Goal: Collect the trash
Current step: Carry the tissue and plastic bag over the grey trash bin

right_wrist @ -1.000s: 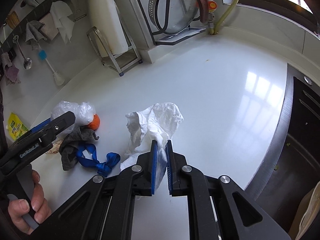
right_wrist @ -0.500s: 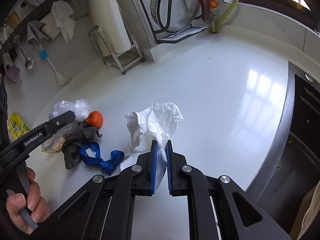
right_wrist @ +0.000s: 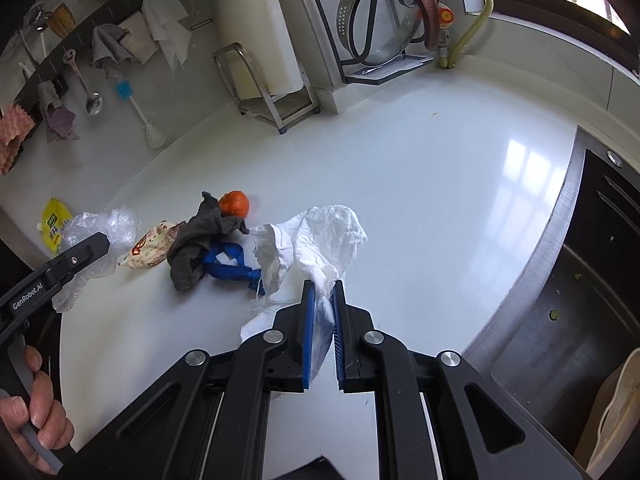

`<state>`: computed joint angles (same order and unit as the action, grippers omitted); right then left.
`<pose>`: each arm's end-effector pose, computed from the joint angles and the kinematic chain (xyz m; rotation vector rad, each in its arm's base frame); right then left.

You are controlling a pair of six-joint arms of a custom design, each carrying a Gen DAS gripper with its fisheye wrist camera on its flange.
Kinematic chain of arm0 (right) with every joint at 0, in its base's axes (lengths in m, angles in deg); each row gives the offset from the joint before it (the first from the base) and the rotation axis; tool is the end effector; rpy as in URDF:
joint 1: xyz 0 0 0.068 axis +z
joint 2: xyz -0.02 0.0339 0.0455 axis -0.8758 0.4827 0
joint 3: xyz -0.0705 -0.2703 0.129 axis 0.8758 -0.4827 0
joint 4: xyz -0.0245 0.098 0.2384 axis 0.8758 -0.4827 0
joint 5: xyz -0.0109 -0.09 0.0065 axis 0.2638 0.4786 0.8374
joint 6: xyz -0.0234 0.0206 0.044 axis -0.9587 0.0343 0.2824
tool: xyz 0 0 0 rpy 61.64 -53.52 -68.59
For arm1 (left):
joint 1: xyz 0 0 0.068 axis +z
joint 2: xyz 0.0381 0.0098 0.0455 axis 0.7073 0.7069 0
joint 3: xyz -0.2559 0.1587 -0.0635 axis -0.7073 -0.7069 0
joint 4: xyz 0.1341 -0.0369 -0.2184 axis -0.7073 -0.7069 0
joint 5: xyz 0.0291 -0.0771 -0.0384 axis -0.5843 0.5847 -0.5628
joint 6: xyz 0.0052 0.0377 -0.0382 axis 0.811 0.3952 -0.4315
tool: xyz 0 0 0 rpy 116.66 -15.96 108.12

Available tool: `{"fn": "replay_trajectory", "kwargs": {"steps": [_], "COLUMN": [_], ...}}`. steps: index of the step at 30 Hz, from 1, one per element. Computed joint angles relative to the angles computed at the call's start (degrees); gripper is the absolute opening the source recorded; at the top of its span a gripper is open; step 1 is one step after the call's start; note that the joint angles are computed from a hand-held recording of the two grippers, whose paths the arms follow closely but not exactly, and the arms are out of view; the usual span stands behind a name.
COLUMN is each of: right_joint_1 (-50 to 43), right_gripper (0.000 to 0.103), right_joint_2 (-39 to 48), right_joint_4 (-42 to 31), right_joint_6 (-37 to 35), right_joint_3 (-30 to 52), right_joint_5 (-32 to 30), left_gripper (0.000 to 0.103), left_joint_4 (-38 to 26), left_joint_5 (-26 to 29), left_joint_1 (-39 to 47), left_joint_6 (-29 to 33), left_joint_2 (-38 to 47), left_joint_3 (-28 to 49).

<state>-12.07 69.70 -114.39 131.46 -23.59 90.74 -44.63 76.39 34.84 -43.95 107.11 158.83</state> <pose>0.2315 0.2382 0.2337 0.5973 2.3394 0.1859 0.3555 -0.0750 0.2909 0.6072 2.3186 -0.3582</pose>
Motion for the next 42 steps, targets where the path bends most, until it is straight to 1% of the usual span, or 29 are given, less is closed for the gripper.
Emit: {"fn": "replay_trajectory", "kwargs": {"steps": [3,6,12,18,23,26,31,33,36,40,42], "right_joint_1": [2.77,5.74,13.05,22.18,29.36,33.18,37.87,39.14,40.51,41.44,41.78], "right_gripper": [0.009,0.009,0.009,0.009,0.009,0.009,0.009,0.009,0.009,0.009,0.009], "right_joint_2": [-1.34,-3.21,-8.3,-11.92,-13.52,-13.67,-12.92,-12.15,-10.78,-8.78,-7.33], "right_joint_4": [-1.2,-2.1,-5.41,-8.13,-8.79,-10.06,-11.32,-11.78,-12.19,-11.79,-11.51], "right_joint_6": [0.84,1.39,2.51,3.75,5.15,7.21,11.7,13.27,15.39,17.34,18.21], "right_joint_3": [-0.68,-2.18,-5.27,-7.61,-9.11,-9.16,-9.38,-9.15,-8.72,-8.36,-8.33], "right_joint_5": [0.07,-0.24,-1.01,-0.82,-0.45,-0.32,-1.57,-2.12,-2.57,-3.32,-4.04], "left_gripper": [0.023,0.023,0.023,0.023,0.023,0.023,0.023,0.023,0.023,0.023,0.023], "left_joint_4": [-0.09,-0.8,-5.06,-13.5,-22.46,-26.98,-32.19,-33.4,-34.03,-32.69,-31.66], "left_joint_5": [-1.04,-3.64,-8.72,-15.47,-23.69,-26.69,-30.11,-30.19,-28.67,-24.55,-23.77], "left_joint_1": [0.45,0.02,-3.22,-10.24,-20.23,-26.86,-34.99,-36.36,-36.2,-32.93,-32.05], "left_joint_6": [-0.2,-1.29,-6.97,-16.12,-26.59,-33.08,-39.81,-40.67,-40.77,-38.2,-36.94], "left_joint_2": [-4.35,-9.25,-22.16,-36.73,-46.47,-49.67,-51.47,-52.04,-53.11,-53.04,-52.24], "left_joint_3": [-4.54,-9.55,-19.38,-26.73,-29.28,-29.81,-30.61,-31.22,-32.87,-36.1,-37.61]}}
